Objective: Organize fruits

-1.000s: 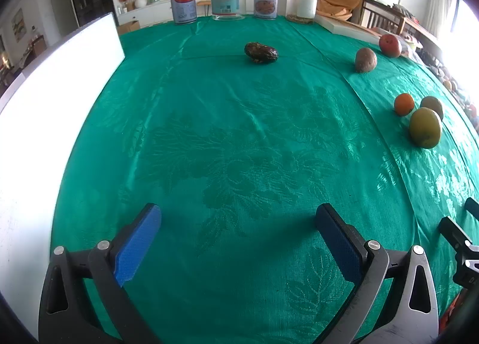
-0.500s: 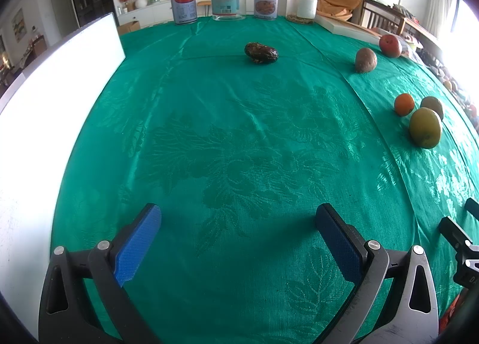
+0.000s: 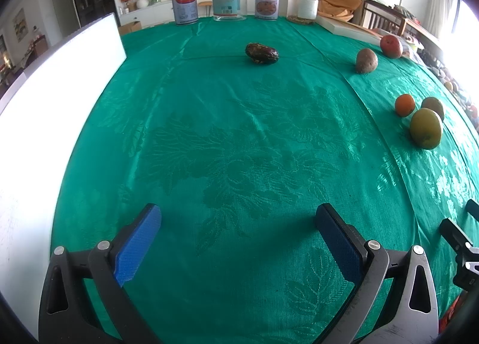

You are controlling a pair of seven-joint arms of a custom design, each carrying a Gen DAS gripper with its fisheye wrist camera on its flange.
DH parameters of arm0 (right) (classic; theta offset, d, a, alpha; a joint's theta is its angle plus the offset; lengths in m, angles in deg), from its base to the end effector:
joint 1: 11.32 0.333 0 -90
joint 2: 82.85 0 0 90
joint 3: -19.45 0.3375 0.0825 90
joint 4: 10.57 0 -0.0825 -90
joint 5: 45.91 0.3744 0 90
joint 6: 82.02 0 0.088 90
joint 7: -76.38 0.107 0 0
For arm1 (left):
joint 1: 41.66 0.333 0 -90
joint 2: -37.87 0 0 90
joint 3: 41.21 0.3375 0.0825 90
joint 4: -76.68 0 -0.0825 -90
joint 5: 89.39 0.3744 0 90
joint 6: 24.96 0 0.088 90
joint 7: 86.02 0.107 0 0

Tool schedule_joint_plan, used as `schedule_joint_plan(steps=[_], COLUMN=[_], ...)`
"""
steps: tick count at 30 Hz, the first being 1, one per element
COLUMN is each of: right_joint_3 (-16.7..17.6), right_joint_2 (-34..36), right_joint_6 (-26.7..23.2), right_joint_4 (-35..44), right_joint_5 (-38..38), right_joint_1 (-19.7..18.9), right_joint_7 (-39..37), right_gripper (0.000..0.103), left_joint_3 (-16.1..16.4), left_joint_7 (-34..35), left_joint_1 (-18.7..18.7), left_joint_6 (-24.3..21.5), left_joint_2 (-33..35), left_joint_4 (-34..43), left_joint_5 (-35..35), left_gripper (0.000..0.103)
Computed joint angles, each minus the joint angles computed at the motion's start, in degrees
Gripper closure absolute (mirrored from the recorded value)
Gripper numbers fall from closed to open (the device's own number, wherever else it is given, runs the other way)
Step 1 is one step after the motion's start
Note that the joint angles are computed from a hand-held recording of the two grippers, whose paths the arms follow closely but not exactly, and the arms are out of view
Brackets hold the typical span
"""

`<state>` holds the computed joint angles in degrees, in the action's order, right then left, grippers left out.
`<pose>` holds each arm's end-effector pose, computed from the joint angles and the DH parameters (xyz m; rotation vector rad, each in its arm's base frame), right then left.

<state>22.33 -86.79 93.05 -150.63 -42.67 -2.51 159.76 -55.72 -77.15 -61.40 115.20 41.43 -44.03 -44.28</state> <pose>0.5039 0.1000 0.4347 -2.0370 1.5562 -0.5917 0.4752 -0.3203 0.4446 -2.0739 1.5727 -0.5146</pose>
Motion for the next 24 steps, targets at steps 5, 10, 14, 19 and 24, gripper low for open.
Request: schedule_joint_plan(steps=[5, 10, 14, 19, 24], right_joint_3=[-0.01, 0.42, 0.05, -0.48, -0.37], right_joint_2=[-0.20, -0.35, -0.45, -0.81, -0.86], right_joint_6=[0.91, 2.92, 3.02, 3.49, 2.06], right_joint_4=[-0.55, -1.51, -1.55, -2.05, -1.44], right_joint_5=[0.41, -0.07, 1.56, 4.98, 5.78], right_joint_1=[0.11, -0.34, 0.23, 1.22, 1.09], right_joint_7=[-0.38, 0.27, -1.23, -4.44, -5.32], right_gripper=[0.000, 0.000, 0.000, 0.000, 0.000], left_joint_3=[0.01, 0.02, 0.06, 0.83, 2.37], left_joint_7=[-0.04, -0.05, 0.40, 16.60, 27.88], left_joint_1=[-0.02, -0.01, 0.10, 3.27, 4.88], left_joint_6=[0.01, 0.04, 0.26, 6.59, 2.72], left_joint_2=[-0.01, -0.04, -0.08, 2.23, 12.25], left_joint_4=[-0.02, -0.07, -0.09, 3.69, 18.93], left_joint_5=[0.02, 0.02, -0.41, -15.56, -17.76], left_gripper=[0.000, 0.000, 0.000, 0.001, 0.001])
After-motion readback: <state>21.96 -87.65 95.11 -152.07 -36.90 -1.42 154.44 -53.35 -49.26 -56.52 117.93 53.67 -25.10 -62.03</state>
